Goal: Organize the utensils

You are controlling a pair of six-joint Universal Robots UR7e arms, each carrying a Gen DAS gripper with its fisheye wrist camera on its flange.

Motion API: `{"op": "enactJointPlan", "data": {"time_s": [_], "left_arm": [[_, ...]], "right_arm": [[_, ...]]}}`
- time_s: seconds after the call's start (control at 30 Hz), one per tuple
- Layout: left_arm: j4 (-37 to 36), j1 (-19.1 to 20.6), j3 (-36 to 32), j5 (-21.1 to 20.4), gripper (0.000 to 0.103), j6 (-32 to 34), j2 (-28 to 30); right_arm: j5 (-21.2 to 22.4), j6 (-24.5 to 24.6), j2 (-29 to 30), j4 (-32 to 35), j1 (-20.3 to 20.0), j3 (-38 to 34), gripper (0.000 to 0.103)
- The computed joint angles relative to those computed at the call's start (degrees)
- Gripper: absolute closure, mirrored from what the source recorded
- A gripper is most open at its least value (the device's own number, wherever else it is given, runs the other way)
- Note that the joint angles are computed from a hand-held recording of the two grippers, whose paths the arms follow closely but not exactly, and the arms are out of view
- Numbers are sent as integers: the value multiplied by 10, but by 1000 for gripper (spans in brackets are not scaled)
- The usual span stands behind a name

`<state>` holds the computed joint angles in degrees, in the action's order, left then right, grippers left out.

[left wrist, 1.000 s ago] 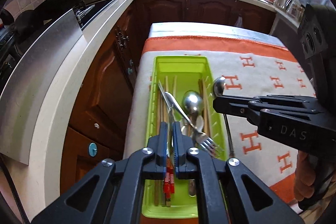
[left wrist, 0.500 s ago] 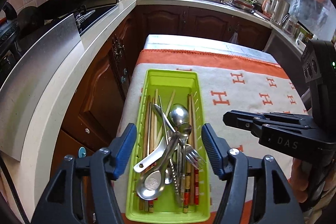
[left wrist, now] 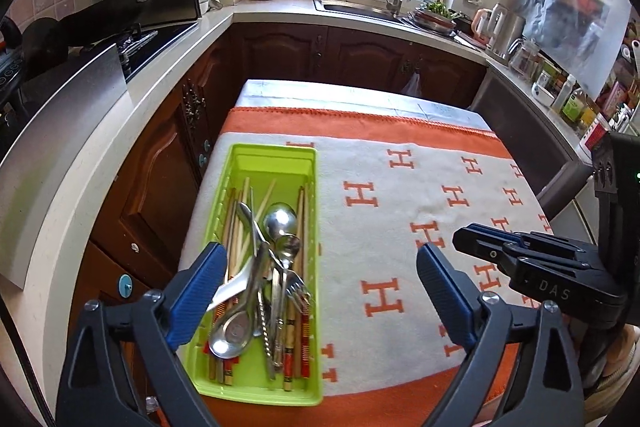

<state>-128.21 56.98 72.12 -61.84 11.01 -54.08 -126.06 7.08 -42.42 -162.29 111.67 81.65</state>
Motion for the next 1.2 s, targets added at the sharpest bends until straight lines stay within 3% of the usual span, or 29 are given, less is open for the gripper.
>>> {"op": "enactJointPlan", "data": {"time_s": [0.37,0.6,0.87,1.2], "left_arm": [[25,-35,48,35,4,-36,-5],[20,-54,50,33,4,-60,-3],[-11,-70,56,33,1,-65,-4],[-1,-73,53,35,1,-71,0]], "right_arm": [[-73,50,-65,-12,15,90,74],[-110,35,-89,-57,36,122,64],[-115,6,-98,-88,47,127,59],[-116,5,-101,-97,49,133,59]]}}
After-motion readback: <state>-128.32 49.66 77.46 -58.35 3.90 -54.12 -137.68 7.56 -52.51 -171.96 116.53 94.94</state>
